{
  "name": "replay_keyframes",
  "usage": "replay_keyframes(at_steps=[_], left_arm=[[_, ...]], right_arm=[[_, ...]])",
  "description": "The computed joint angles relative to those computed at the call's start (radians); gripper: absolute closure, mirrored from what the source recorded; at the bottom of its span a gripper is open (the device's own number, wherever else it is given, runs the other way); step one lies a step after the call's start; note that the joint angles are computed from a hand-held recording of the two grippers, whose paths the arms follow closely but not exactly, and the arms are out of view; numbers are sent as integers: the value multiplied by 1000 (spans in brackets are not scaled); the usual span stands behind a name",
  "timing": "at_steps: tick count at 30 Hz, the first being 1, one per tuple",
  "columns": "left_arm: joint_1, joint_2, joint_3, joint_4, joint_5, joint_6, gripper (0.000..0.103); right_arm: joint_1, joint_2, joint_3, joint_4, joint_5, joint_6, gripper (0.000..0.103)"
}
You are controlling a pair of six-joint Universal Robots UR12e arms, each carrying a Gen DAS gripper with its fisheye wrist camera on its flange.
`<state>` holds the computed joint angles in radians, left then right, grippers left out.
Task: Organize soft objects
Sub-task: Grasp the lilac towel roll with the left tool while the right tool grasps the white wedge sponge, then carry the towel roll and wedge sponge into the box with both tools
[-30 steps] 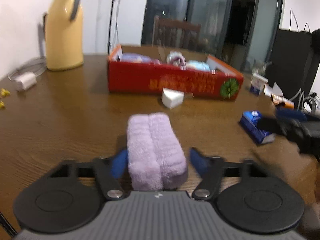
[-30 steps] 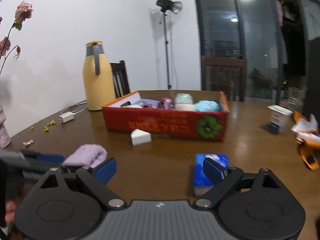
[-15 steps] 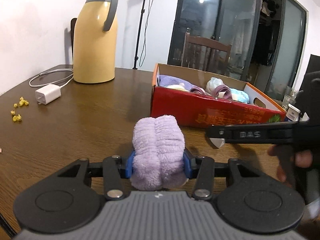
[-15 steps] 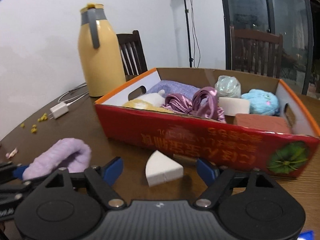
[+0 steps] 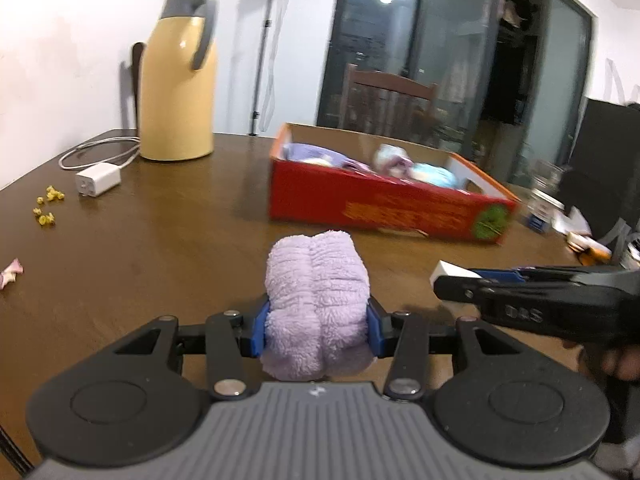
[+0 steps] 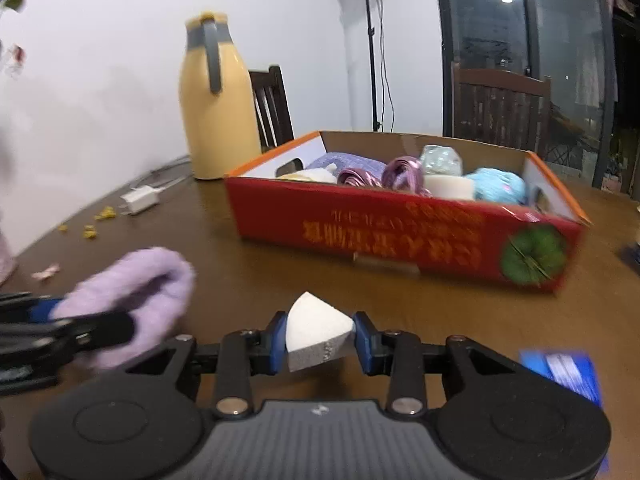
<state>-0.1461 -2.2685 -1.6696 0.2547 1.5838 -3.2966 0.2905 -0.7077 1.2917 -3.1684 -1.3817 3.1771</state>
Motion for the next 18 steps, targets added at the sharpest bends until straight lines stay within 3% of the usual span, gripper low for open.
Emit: replay_keyframes(at_steps=[8,18], left_arm=[[-45,52,-87,62,-64,43,56],[-68,73,-111,109,-54,71,56]], right_arm=[[-23,-169,309,-177,-39,38,69],[-39,-213,395,-281,-48,71,69]])
